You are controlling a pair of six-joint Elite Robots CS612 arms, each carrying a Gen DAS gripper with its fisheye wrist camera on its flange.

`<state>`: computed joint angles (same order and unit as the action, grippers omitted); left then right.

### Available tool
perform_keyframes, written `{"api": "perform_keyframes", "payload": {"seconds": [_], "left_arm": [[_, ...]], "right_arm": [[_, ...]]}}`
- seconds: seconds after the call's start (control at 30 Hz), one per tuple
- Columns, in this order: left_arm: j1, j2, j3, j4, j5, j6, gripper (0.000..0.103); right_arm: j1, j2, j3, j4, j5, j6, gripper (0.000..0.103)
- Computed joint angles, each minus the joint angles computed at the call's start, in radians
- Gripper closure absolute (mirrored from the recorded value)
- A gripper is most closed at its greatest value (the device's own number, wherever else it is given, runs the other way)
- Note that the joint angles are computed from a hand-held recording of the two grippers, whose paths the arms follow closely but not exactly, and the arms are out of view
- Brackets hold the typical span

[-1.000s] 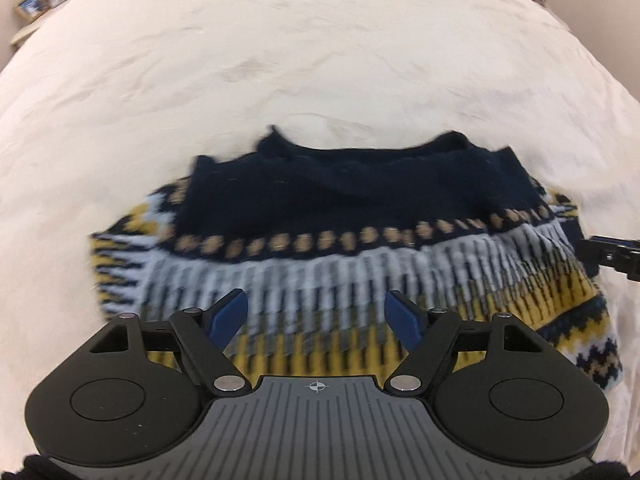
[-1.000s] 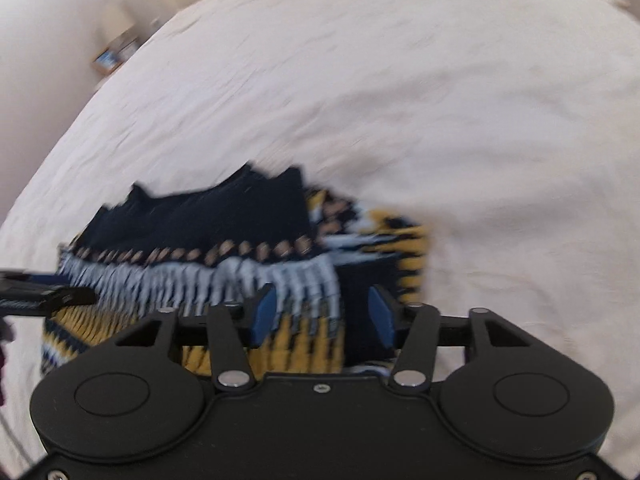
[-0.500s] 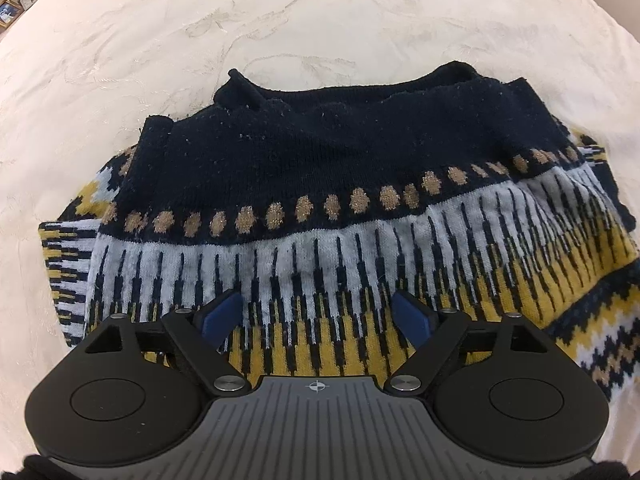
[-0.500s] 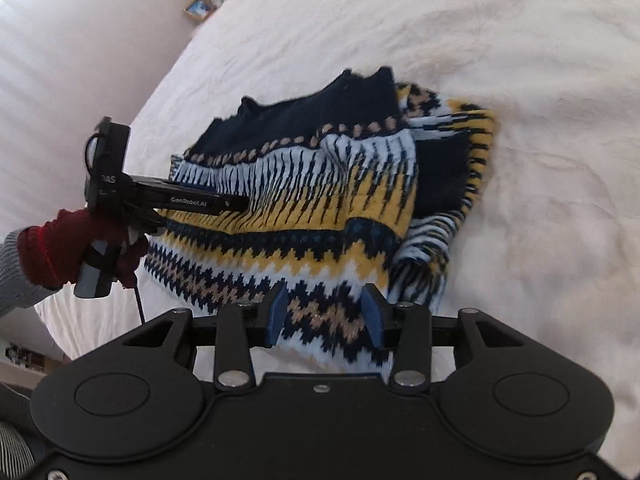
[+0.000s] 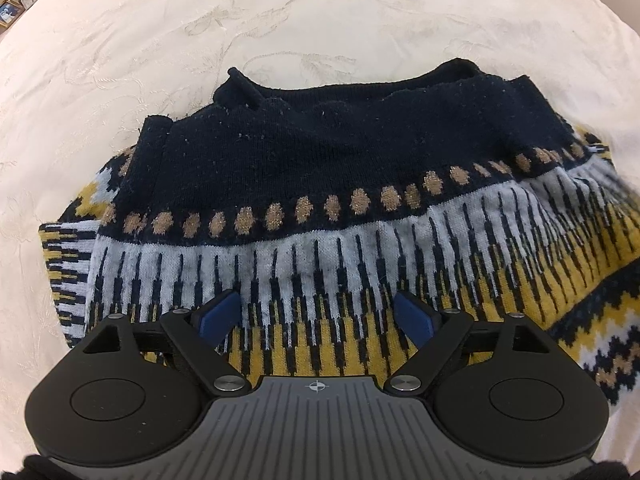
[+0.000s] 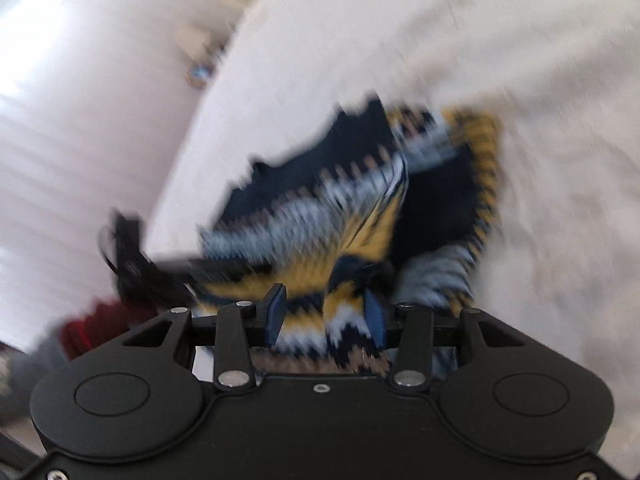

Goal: Fold small clothes

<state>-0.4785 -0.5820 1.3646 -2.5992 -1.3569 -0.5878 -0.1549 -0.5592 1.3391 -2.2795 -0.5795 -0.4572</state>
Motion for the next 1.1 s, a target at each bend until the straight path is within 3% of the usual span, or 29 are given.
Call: {"api": "perform_keyframes", "payload": {"seconds": [0.1, 0.17, 0.2, 0.23, 0.3, 0.37, 0.43, 0.5, 0.6, 0.63, 0.67, 0.73, 0.77, 0.87, 1.1], "left_arm": [[-0.001, 0.002, 0.001, -0.004, 0.005, -0.002, 0.015], [-0.001, 0.004, -0.001, -0.004, 0.005, -0.001, 0.014], [-0.001, 0.005, -0.003, -0.003, 0.005, 0.001, 0.014], [-0.001, 0.004, -0.003, -0.004, 0.004, 0.002, 0.014], [0.000, 0.004, -0.001, -0.011, 0.002, 0.004, 0.014], [0.001, 0.004, 0.001, -0.018, 0.001, 0.006, 0.014], [0.000, 0.004, 0.006, -0.026, 0.005, 0.004, 0.014], [-0.002, 0.003, 0.008, -0.026, 0.010, 0.003, 0.014], [-0.003, -0.008, 0.015, -0.023, 0.008, -0.016, 0.018], [-0.004, -0.016, 0.021, -0.028, 0.012, -0.031, 0.024], [-0.005, -0.024, 0.030, -0.046, 0.016, -0.045, 0.025], [-0.012, -0.033, 0.045, -0.107, 0.044, -0.065, 0.025], [-0.014, -0.031, 0.041, -0.120, 0.059, -0.066, 0.025], [-0.012, -0.005, -0.011, -0.108, 0.095, -0.055, 0.025], [0.016, 0.089, -0.162, 0.022, 0.069, -0.024, 0.019]], "right_arm": [[-0.002, 0.004, 0.009, -0.087, 0.027, 0.067, 0.050], [0.002, 0.011, -0.001, -0.088, 0.020, 0.067, 0.051], [0.004, 0.013, -0.005, -0.084, 0.015, 0.063, 0.060], [0.006, 0.014, -0.009, -0.077, 0.011, 0.056, 0.086], [0.012, 0.009, -0.012, -0.075, -0.023, 0.037, 0.089], [0.033, -0.012, 0.006, -0.168, -0.190, 0.045, 0.090], [0.051, -0.023, 0.025, -0.253, -0.378, -0.019, 0.091], [0.057, -0.020, 0.022, -0.255, -0.418, 0.020, 0.090], [0.041, -0.023, 0.042, -0.311, -0.344, 0.096, 0.081], [0.038, -0.025, 0.050, -0.346, -0.335, 0.126, 0.075], [0.034, -0.025, 0.058, -0.379, -0.322, 0.158, 0.065], [0.025, -0.023, 0.063, -0.406, -0.285, 0.204, 0.019], [0.023, -0.018, 0.059, -0.417, -0.276, 0.221, 0.015], [0.028, 0.000, 0.033, -0.395, -0.285, 0.240, 0.016], [0.029, 0.048, -0.052, -0.238, -0.248, 0.229, 0.015]]}}
